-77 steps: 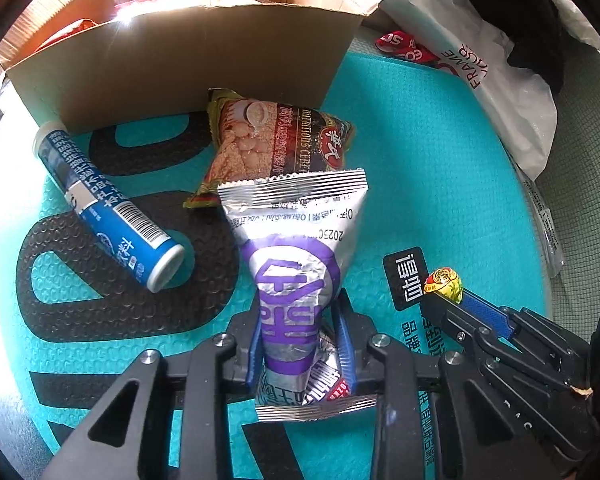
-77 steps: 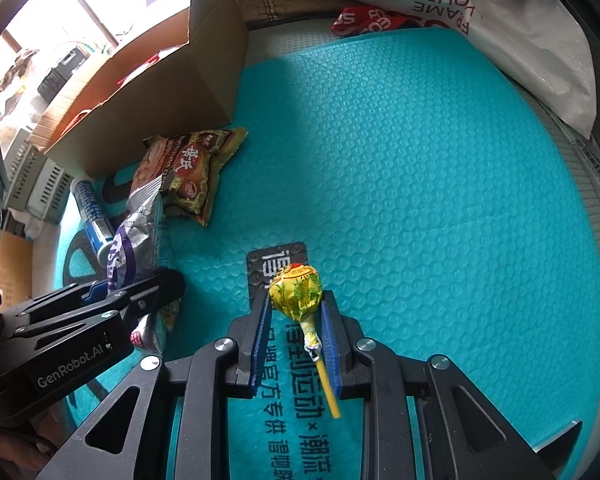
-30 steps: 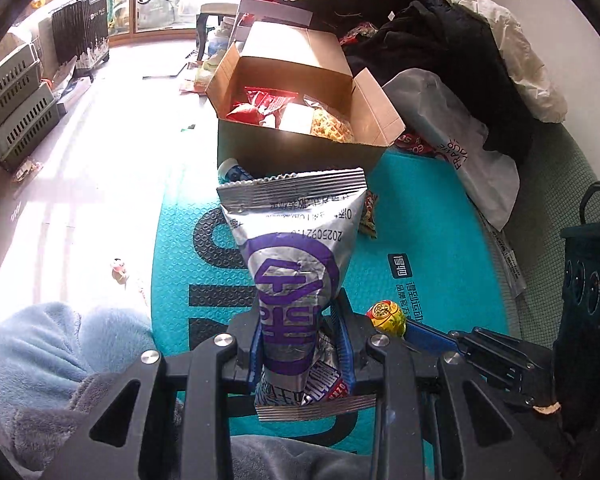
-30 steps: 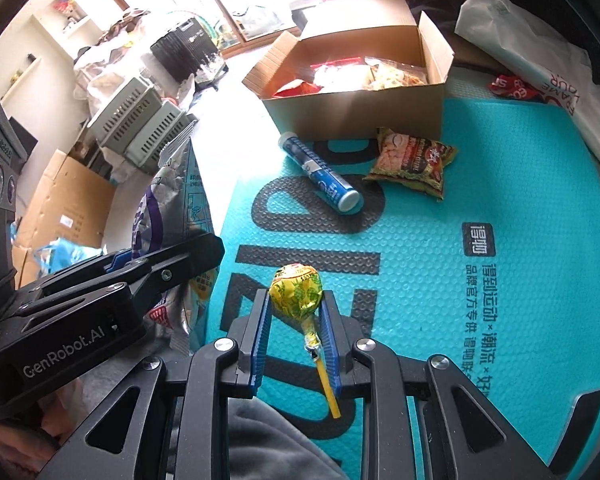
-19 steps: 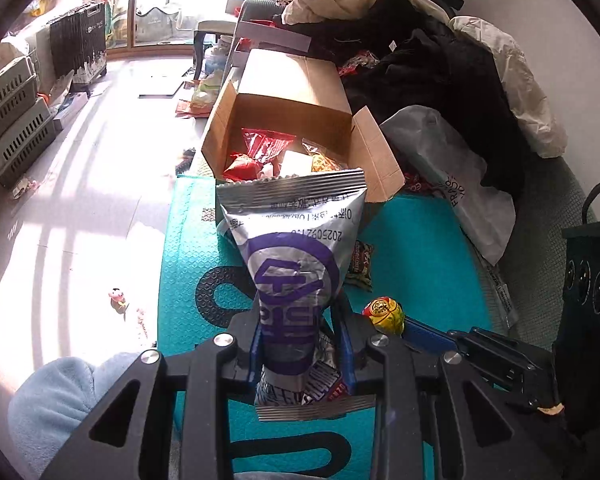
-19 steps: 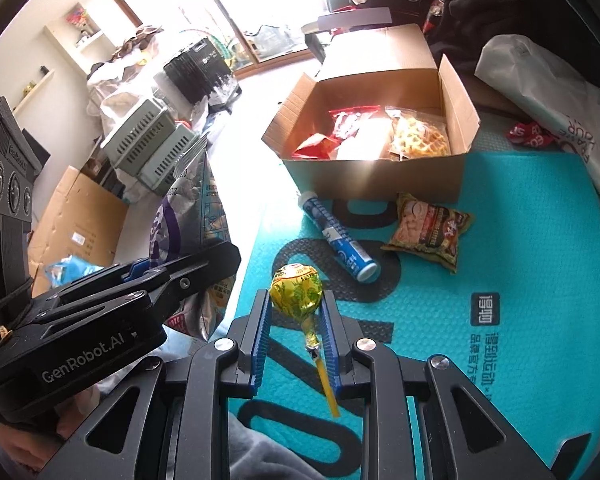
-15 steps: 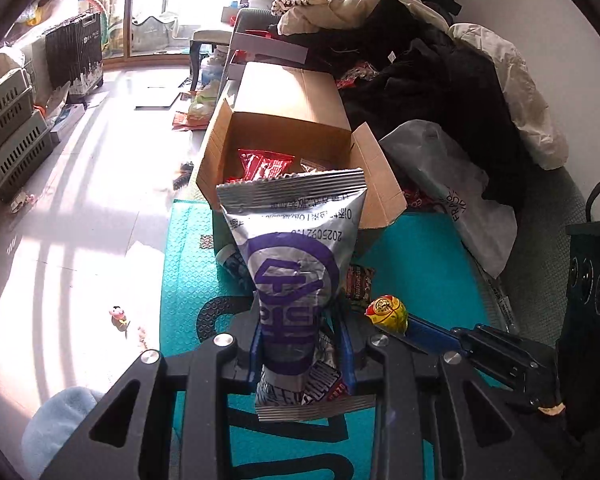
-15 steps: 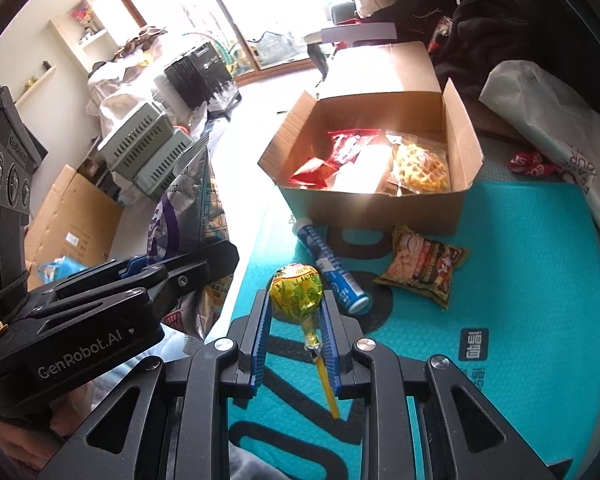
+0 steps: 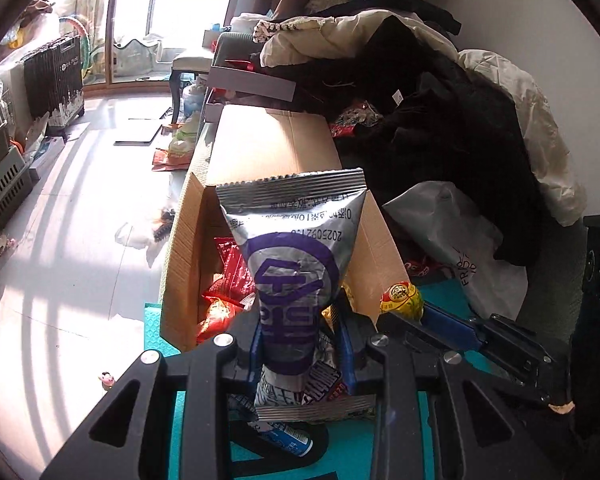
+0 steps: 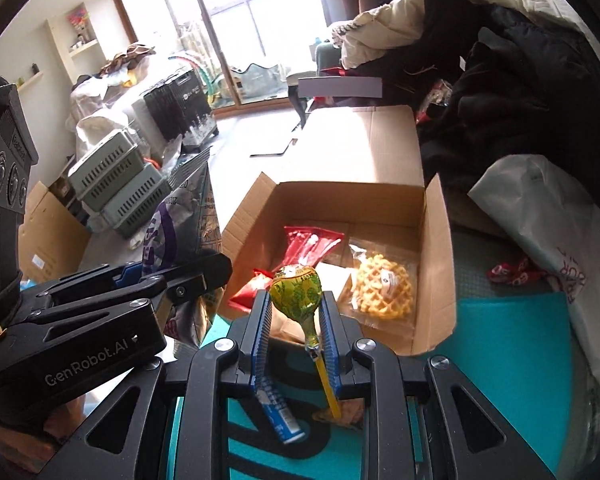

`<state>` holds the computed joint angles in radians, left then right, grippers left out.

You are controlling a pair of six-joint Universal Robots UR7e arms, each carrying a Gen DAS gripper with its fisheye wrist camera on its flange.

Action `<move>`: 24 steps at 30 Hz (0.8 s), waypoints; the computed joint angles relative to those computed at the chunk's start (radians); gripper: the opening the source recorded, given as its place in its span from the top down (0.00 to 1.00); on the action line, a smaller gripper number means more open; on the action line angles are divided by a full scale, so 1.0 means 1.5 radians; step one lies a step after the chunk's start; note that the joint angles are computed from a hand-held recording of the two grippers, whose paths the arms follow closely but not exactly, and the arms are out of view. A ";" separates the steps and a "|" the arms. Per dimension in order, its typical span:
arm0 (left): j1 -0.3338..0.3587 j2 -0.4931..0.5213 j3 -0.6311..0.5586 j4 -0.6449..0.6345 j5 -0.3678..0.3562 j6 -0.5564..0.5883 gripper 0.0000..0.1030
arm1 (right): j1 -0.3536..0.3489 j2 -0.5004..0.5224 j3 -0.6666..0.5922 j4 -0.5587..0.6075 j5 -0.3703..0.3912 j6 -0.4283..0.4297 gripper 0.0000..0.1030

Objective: Organize snacks
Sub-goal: 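Lift the lollipop and snack pack and carry them over the cardboard box, then open both tools to drop the lollipop and snack pack into the box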

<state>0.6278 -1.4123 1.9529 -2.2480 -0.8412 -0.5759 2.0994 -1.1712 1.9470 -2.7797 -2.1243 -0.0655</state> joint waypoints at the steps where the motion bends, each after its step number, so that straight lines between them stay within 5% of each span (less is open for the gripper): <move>1: 0.006 0.012 -0.009 -0.009 0.008 0.011 0.72 | -0.004 0.008 -0.012 -0.003 -0.005 -0.008 0.77; 15: 0.076 0.149 -0.117 -0.014 0.078 0.068 0.72 | -0.048 0.107 -0.134 -0.031 -0.088 -0.074 0.76; 21: 0.092 0.184 -0.111 0.030 0.125 0.026 0.72 | -0.070 0.131 -0.129 -0.025 -0.112 -0.071 0.76; 24: 0.107 0.187 -0.113 0.050 0.097 0.014 0.71 | -0.078 0.137 -0.123 -0.029 -0.127 -0.068 0.76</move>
